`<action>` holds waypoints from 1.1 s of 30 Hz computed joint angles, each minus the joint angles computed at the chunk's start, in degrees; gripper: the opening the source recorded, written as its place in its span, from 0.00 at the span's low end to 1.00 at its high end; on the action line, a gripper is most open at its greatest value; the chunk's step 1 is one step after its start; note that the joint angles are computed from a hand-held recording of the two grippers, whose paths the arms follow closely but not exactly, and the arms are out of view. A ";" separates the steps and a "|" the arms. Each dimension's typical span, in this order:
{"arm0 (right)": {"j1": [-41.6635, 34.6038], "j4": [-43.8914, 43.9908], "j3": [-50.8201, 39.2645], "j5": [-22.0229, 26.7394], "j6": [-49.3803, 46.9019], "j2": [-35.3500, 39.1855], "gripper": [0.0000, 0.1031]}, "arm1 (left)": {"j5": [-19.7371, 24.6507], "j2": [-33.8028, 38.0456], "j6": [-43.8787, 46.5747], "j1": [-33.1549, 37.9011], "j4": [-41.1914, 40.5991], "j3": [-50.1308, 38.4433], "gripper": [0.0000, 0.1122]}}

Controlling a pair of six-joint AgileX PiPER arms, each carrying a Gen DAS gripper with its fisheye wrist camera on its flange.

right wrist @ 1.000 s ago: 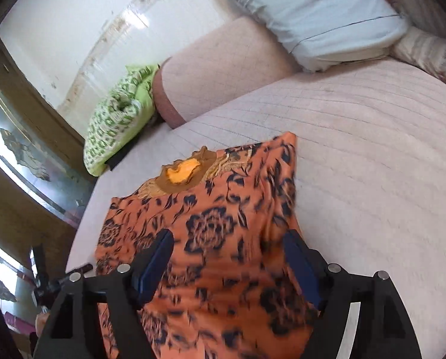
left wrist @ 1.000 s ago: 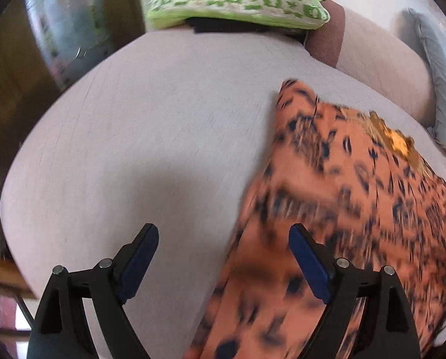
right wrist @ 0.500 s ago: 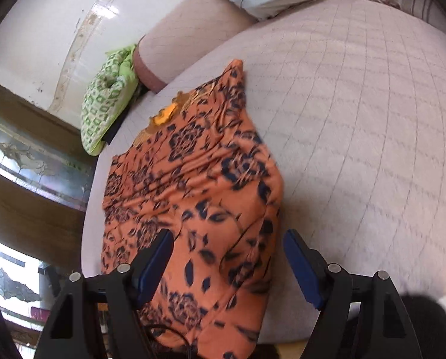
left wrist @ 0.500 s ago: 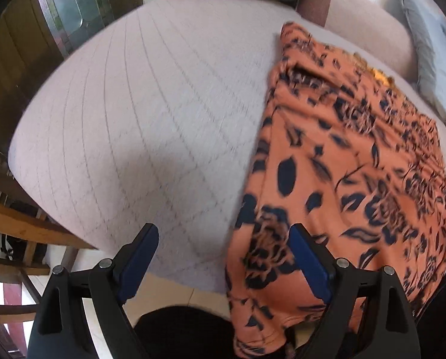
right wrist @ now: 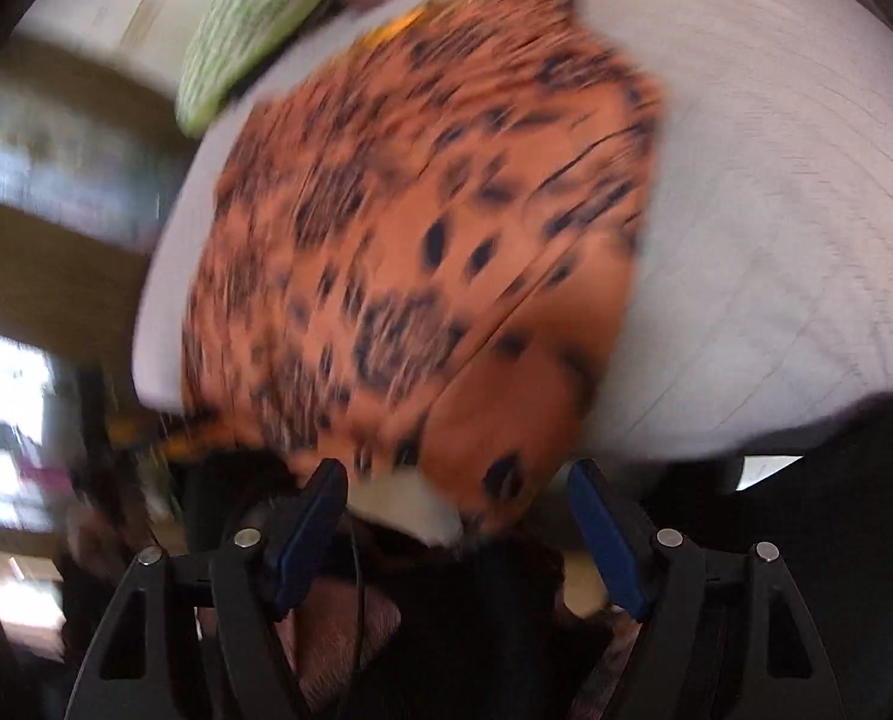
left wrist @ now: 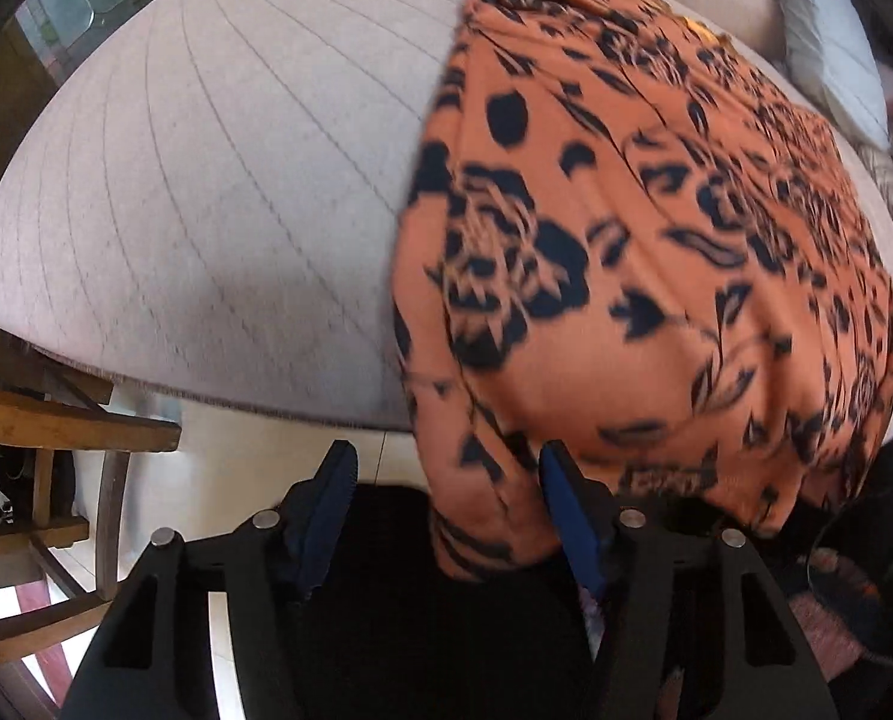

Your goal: Fold small clothes

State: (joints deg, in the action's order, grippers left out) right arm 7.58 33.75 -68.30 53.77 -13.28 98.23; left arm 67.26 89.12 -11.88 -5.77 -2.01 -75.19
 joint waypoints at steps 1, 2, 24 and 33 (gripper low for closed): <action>1.84 -1.97 -0.14 -0.11 0.99 0.05 0.76 | 0.06 -0.19 -0.62 -0.27 0.17 0.57 0.57; 3.95 -4.32 -0.19 -0.55 2.56 0.24 0.76 | 0.08 -0.10 -0.90 -0.30 -0.03 0.86 0.57; -3.65 -19.98 -2.67 -5.34 26.10 1.56 0.24 | -2.55 2.15 11.00 8.10 -15.08 5.34 0.18; -13.37 7.00 4.32 -2.15 9.50 2.57 0.74 | -2.30 4.79 10.66 9.69 -16.76 5.19 0.37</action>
